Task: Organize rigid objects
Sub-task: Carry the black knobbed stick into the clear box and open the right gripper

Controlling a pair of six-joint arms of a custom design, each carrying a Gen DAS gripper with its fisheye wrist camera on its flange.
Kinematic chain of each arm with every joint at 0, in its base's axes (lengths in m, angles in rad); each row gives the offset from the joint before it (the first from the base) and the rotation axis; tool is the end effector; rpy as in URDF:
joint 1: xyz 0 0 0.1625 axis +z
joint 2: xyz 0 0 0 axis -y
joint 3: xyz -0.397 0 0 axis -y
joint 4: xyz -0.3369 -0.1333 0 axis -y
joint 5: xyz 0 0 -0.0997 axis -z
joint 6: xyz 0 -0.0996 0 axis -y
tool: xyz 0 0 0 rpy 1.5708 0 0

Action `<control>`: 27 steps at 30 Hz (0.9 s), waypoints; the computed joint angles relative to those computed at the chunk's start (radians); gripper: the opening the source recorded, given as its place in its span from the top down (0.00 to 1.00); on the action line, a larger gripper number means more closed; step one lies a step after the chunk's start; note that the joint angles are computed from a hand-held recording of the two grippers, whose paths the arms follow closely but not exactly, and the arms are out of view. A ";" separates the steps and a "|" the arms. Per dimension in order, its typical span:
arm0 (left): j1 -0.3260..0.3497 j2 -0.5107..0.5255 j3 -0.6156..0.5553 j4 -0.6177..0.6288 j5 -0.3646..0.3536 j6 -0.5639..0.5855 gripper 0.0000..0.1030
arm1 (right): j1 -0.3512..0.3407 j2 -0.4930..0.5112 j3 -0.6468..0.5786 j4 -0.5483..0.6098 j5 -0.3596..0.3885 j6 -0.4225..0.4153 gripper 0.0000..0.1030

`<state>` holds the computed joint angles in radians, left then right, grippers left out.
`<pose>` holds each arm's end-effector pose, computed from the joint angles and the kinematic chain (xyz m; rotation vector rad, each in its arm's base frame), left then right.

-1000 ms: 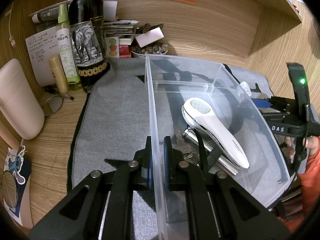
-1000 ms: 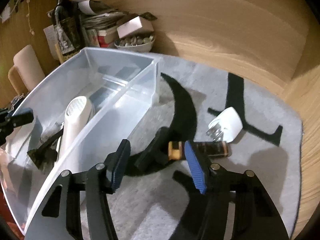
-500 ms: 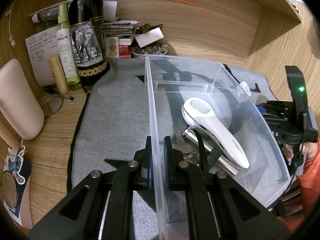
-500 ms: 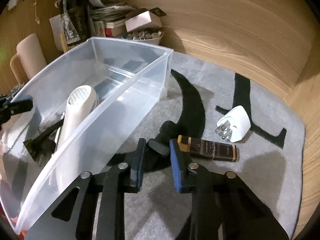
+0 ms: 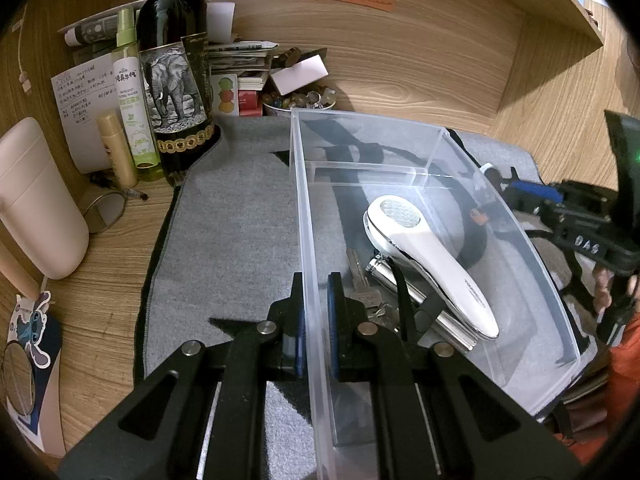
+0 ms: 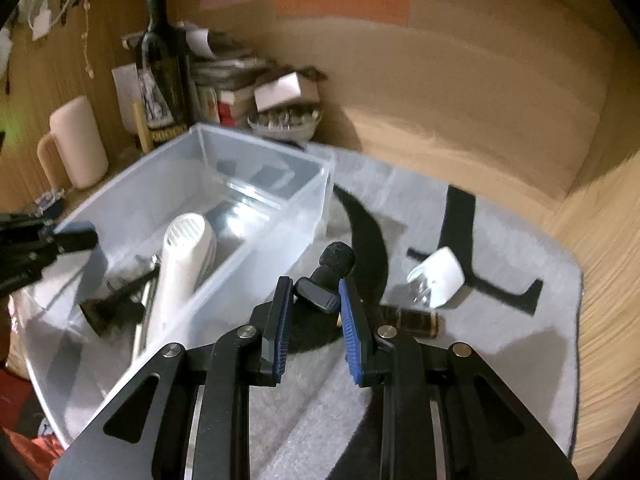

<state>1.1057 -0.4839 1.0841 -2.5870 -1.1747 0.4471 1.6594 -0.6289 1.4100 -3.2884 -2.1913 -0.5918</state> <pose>-0.1864 -0.7543 0.1132 1.0846 2.4699 -0.5737 0.1357 -0.6753 0.1911 0.3941 -2.1723 0.8936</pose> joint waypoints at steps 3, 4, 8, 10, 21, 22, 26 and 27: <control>0.000 0.001 -0.001 0.000 -0.001 -0.001 0.93 | 0.011 -0.005 -0.001 -0.026 0.008 -0.013 0.79; 0.000 0.001 -0.002 0.001 -0.002 -0.002 0.93 | 0.016 -0.007 -0.001 -0.036 0.016 -0.018 0.79; 0.000 0.001 -0.002 0.001 -0.001 0.000 0.93 | 0.034 -0.009 -0.002 -0.067 0.035 -0.047 0.79; 0.000 0.001 -0.002 0.000 -0.002 -0.002 0.93 | 0.041 -0.006 -0.004 -0.076 0.042 -0.060 0.79; 0.000 0.001 -0.001 -0.001 0.000 -0.001 0.93 | 0.072 0.019 -0.022 -0.048 0.086 -0.102 0.79; 0.000 0.001 -0.001 -0.001 -0.001 -0.001 0.93 | 0.072 0.022 -0.027 -0.033 0.090 -0.099 0.79; -0.001 0.002 0.000 -0.002 -0.001 -0.003 0.93 | 0.074 0.038 -0.038 0.025 0.099 -0.101 0.79; -0.001 0.002 0.000 -0.002 -0.001 -0.003 0.93 | 0.075 0.043 -0.041 0.042 0.100 -0.104 0.79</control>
